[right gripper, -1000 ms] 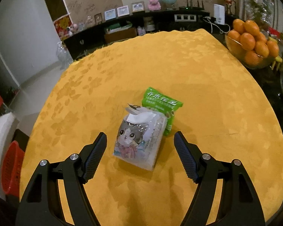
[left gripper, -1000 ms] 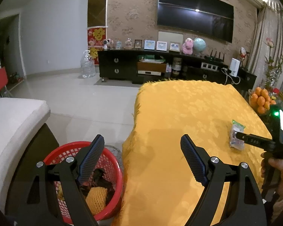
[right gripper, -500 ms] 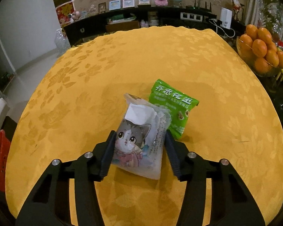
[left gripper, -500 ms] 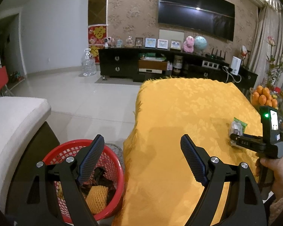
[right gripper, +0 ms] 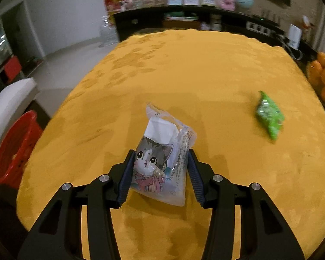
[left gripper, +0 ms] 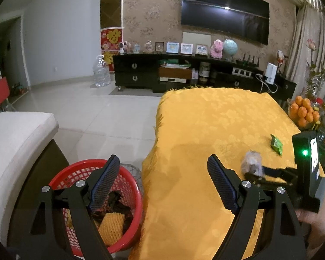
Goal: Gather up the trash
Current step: 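Open the right tool setting the tissue packet back on the table, then grasp the cat-printed tissue packet with the left tool and lift it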
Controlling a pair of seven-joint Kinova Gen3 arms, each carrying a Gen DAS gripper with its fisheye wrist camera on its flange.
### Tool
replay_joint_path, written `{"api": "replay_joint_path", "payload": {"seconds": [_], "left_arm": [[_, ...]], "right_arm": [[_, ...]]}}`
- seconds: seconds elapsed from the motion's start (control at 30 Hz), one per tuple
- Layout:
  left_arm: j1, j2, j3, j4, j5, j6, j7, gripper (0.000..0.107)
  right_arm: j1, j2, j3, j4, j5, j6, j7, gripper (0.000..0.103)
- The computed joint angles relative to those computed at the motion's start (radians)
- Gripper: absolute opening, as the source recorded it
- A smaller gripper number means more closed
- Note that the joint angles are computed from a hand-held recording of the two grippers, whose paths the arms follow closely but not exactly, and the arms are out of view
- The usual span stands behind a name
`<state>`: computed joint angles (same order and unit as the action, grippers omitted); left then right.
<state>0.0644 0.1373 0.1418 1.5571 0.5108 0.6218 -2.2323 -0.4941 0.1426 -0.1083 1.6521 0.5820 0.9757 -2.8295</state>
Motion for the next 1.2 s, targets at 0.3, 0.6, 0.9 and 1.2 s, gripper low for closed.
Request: {"api": "replay_joint_path", "payload": {"seconds": [0.3,0.6,0.9,1.2], "left_arm": [[0.006,0.008,0.004,-0.006,-0.015,0.004,0.007,0.080],[-0.004,0.041,0.027,-0.041,0.044,0.096,-0.046,0.080],[0.090,0.130,0.069,-0.134,-0.018,0.207,-0.020,0.080],[0.217,0.239,0.087,-0.167,-0.154,0.201,0.064,0.080]], "right_arm": [[-0.021,-0.027,-0.007,-0.006,0.001,-0.049,0.002,0.072],[0.059,-0.158,-0.042,0.044,0.084,0.005,-0.090,0.074],[0.187,-0.178,-0.021,0.035,0.057,0.081,0.070,0.074],[0.295,-0.224,-0.004,0.134,0.023,-0.029,0.045,0.074]]}}
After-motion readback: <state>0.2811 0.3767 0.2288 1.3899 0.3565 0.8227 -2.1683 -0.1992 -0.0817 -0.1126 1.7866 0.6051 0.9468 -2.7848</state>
